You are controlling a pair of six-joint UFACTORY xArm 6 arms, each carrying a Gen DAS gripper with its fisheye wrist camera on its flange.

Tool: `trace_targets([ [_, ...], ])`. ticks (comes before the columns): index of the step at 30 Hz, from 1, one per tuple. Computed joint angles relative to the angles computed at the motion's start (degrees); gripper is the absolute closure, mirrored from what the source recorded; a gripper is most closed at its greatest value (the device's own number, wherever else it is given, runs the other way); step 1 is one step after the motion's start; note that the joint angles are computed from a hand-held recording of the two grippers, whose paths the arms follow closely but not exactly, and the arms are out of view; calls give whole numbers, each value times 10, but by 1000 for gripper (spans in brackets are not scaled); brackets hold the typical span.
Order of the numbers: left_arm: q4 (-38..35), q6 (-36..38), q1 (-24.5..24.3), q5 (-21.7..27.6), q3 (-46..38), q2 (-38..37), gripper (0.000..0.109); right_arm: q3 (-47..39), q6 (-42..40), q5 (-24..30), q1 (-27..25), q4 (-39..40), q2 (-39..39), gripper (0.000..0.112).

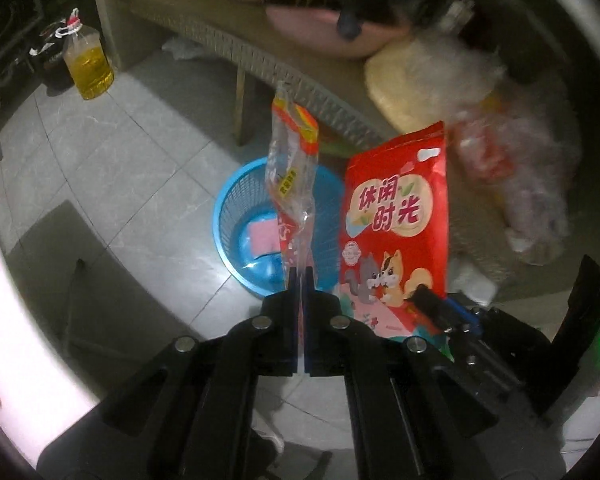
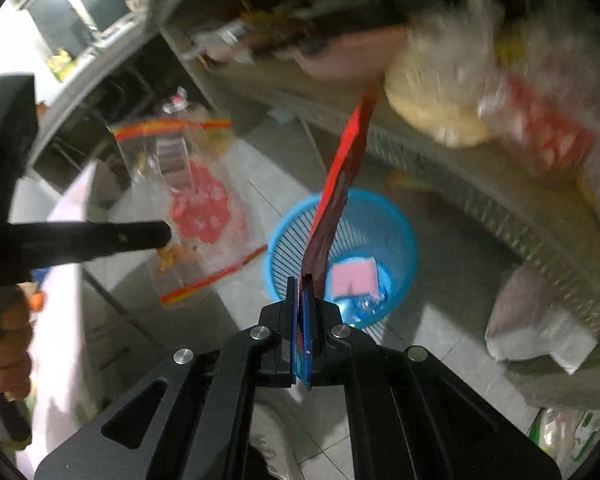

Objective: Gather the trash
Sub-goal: 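Carry the clear bag and red snack bag toward the blue wastebasket, then open both tools to drop the bags into the wastebasket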

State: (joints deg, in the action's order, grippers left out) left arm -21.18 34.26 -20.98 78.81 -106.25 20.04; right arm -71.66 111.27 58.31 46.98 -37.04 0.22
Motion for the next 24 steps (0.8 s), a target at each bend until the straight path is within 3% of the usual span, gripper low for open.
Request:
trace_targets([
  [4,40,-36,-28,2,-63,69,108,47,6,-69,-41,15,9,110],
  [7,51,-50,-42,-3,-110,116,108,47,13,-82,-63,9,30,109],
  [10,72,-78,-55,-3,-165,161,89,61,11,-120,-99,23,53,100],
  [11,74,-82,-56,-4,-176,170,83,65,4,-128,-109,38,62,87],
  [12,75,-82,-54,-7,-175,172,81,66,3,-122,-114,49,72,82],
  [18,72,-64,-42,-31,-124,134,76,64,30,-103,-96,46,81,78],
  [24,60,-44,-28,-55,-62,73,69,46,49,-27,-53,24,55,76],
])
